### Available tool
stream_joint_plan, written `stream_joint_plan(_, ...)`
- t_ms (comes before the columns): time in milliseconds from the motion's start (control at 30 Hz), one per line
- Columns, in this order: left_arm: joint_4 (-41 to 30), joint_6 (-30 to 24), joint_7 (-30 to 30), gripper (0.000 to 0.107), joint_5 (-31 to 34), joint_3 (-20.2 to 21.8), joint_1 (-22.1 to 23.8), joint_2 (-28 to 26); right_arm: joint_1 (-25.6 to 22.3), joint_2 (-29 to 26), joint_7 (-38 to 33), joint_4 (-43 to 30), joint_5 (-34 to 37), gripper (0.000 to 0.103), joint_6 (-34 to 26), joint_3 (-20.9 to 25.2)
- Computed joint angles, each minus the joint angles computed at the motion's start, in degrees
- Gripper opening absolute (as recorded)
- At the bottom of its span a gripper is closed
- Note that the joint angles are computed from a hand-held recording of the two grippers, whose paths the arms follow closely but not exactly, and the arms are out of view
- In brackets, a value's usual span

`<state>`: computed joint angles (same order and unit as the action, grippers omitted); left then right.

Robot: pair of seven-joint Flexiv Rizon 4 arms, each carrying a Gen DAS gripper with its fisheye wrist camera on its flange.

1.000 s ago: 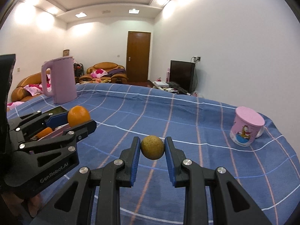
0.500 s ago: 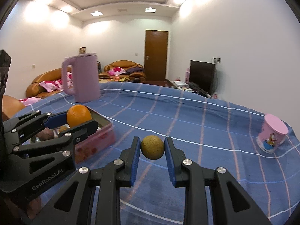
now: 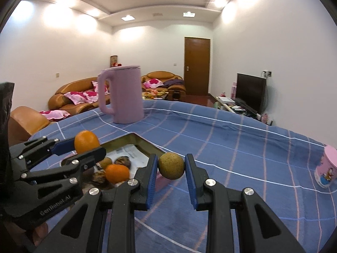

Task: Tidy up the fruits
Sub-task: 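Carry the orange in the left tool and fruit in the right tool over the tin, then open the left tool releasing the orange while the right tool drops the fruit into the tin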

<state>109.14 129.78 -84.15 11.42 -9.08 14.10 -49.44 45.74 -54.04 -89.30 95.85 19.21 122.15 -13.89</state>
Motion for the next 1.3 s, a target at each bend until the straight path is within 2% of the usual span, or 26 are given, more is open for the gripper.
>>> stream_joint_plan(367,0.6,-1.8,-0.6,0.042,-1.5,0.9,2.4,-0.4,0.1,-1.4,1.1,-3.8,-4.5,0.028,-3.2,1.2)
stream_joint_plan(667,0.2,-3.7,-0.5,0.042,0.1,-0.6,5.0,-1.2,0.8,-3.4,4.9,-6.7,-8.5,0.028,-8.5,0.0)
stream_joint_plan(1000,0.3,-4.7,0.6,0.042,-0.3,-0.7,5.3,-1.9,-0.9,-4.2,10.7,-7.1,-17.0,0.028,-13.5,1.2)
stream_joint_plan(1133,0.5,-4.6,1.1,0.043,-0.4,-0.5,5.1,-1.9,-0.7,-4.4,12.4,-6.9,-18.8,0.028,-13.8,0.5)
stream_joint_plan(1300,0.9,-4.6,1.8,0.043,-1.1,0.1,4.5,-1.6,-2.1,-3.8,13.4,-6.4,-21.4,0.029,-14.4,1.8)
